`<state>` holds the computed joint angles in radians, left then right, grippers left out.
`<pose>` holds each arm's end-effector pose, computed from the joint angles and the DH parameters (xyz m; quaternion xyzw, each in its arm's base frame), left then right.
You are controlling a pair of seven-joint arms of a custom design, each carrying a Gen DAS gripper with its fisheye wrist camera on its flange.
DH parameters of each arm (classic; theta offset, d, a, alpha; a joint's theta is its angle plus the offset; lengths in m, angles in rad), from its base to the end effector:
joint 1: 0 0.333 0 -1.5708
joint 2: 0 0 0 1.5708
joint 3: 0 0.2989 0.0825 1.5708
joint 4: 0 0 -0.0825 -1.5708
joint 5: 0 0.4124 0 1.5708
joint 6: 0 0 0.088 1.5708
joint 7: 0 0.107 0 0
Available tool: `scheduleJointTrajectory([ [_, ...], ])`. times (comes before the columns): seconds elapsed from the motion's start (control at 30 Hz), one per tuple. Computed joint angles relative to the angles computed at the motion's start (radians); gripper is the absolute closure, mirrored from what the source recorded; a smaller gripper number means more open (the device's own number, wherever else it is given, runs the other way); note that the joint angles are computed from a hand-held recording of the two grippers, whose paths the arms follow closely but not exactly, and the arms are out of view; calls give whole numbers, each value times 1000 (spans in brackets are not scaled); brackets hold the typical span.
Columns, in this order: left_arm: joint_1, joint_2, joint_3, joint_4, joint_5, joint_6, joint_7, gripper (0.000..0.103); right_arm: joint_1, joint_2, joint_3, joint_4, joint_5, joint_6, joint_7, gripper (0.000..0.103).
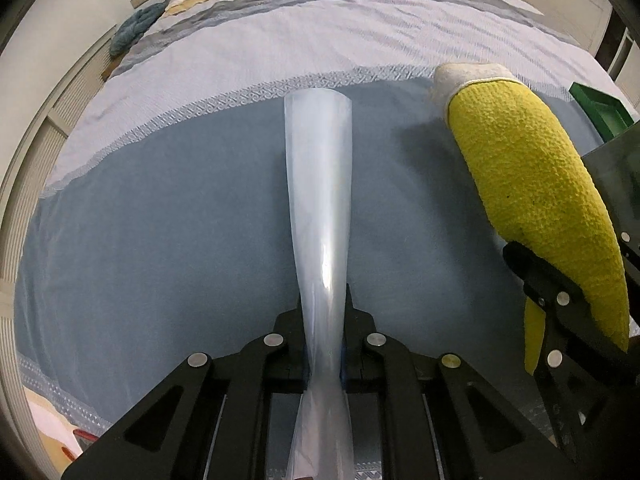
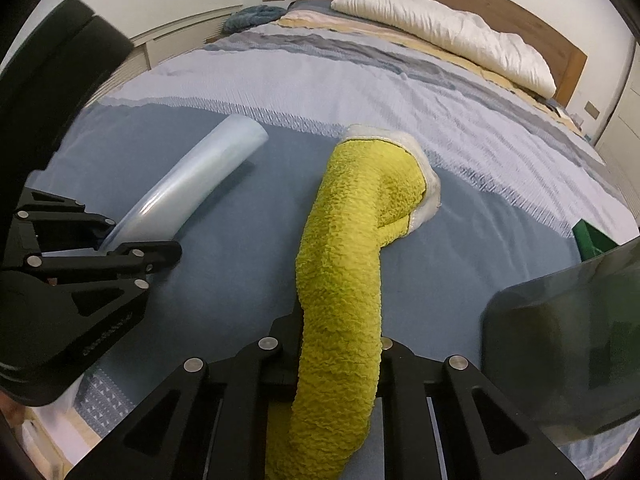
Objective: Organize soft objects
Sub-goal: 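Lift the plastic roll and yellow towel and carry both over the green tray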
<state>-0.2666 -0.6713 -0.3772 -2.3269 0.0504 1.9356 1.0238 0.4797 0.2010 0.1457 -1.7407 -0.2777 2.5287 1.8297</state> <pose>0.3260 -0.2689 0.5670 -0.6735 0.7160 -0.0860 0.1624 0.5591 0.3989 0.4975 -0.8275 0.4721 -0.1873 0.2395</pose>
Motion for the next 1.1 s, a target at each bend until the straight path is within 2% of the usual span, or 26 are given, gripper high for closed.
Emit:
scheduleJointTrajectory([
  [0.23, 16, -11, 0, 23, 12, -25, -24, 96, 0, -100, 4, -106, -12, 44, 39, 90],
  [0.43, 16, 20, -16, 93, 21, -61, -31, 96, -10, -240, 13, -221, 10, 58, 65, 90],
  [0.63, 5, 68, -36, 169, 42, -100, -37, 96, -11, -421, 9, -369, 80, 52, 25, 90],
  [0.87, -17, 105, -53, 222, 55, -139, -60, 96, 10, -622, 1, -524, 129, 8, -17, 90],
  [1.1, -63, 108, -78, 235, 36, -189, -115, 96, 51, -812, -26, -639, 195, -84, -69, 90],
])
